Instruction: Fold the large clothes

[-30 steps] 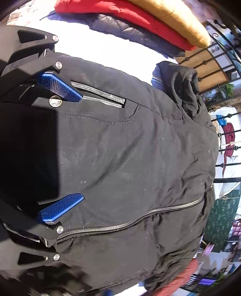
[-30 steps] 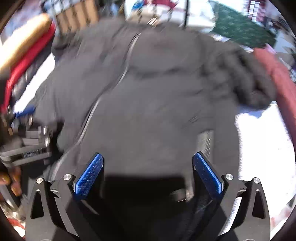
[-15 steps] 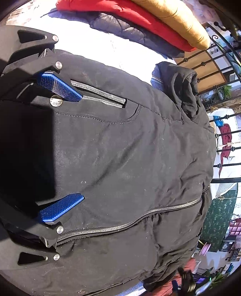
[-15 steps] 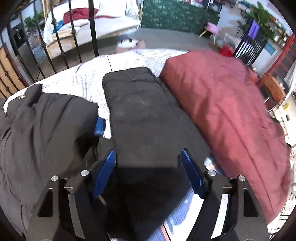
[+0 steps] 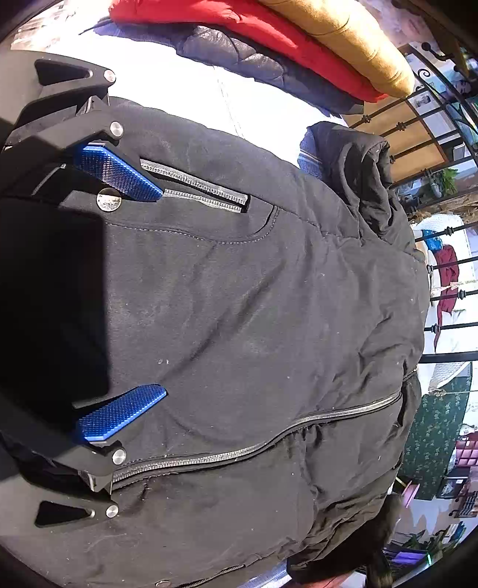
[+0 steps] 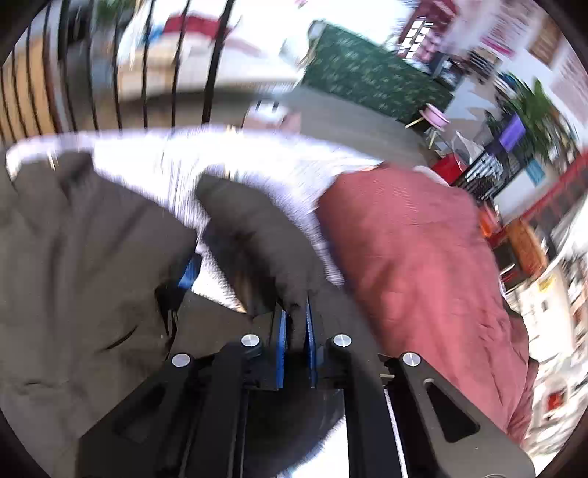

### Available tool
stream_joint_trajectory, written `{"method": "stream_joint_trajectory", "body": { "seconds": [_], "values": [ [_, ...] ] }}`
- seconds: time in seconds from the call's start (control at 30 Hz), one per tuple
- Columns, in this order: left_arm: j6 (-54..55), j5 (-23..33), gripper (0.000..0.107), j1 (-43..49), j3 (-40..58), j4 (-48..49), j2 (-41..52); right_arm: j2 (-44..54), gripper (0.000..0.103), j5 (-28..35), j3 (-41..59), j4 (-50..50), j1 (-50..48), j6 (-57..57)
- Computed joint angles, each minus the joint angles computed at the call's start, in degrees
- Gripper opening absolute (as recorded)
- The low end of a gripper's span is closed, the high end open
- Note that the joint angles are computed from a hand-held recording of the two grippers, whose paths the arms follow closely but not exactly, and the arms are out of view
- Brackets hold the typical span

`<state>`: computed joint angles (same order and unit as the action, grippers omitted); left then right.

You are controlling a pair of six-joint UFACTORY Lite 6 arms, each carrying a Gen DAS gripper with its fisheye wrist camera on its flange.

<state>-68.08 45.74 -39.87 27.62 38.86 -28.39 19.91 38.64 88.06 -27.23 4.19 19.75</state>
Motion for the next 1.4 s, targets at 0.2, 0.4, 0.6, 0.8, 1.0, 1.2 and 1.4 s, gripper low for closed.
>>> {"method": "stream_joint_trajectory", "body": {
  "seconds": [0.2,0.4,0.6,0.8,1.0,1.2,1.4],
  "values": [
    [-1.28,-0.01,0.099,-0.58,-0.35,0.79,-0.29,-18.75,0.008,0.55,-4.09,35.98,-26.08,-29.23],
    [-1.47,-0.13,0.099,-0.88,-0.08,1.03,-0.08,-10.81,0.008,15.08,-4.29,71.74,-58.65,-44.56],
    [-0.77,-0.34,0.099,-0.46,-0.35,0.57,-0.47,-7.45,0.034,13.11,-15.42,75.36,-65.64,-52.00],
    [-1.68,-0.24,0.099,-0.76,-0.30,1.21,0.02,-17.17,0.077,3.87,-16.00,67.71,-63.09,-54.49],
    [-1.44,-0.47,0.099,-0.52,-0.42,1.12,-0.20,-7.27,0.077,8.24,-4.47,59.92,-66.90,-39.76],
    [-1.76,-0.54,0.099,-0.54,-0.30,1.50,0.12,-12.43,0.074,0.97,-13.51,61.41,-68.52,-39.70],
    [-2.29,-0.58,0.099,-0.76,-0.36,1.89,0.09,-12.18,0.029,0.40,-13.37,60.68,-68.69,-47.47]
  ]
}}
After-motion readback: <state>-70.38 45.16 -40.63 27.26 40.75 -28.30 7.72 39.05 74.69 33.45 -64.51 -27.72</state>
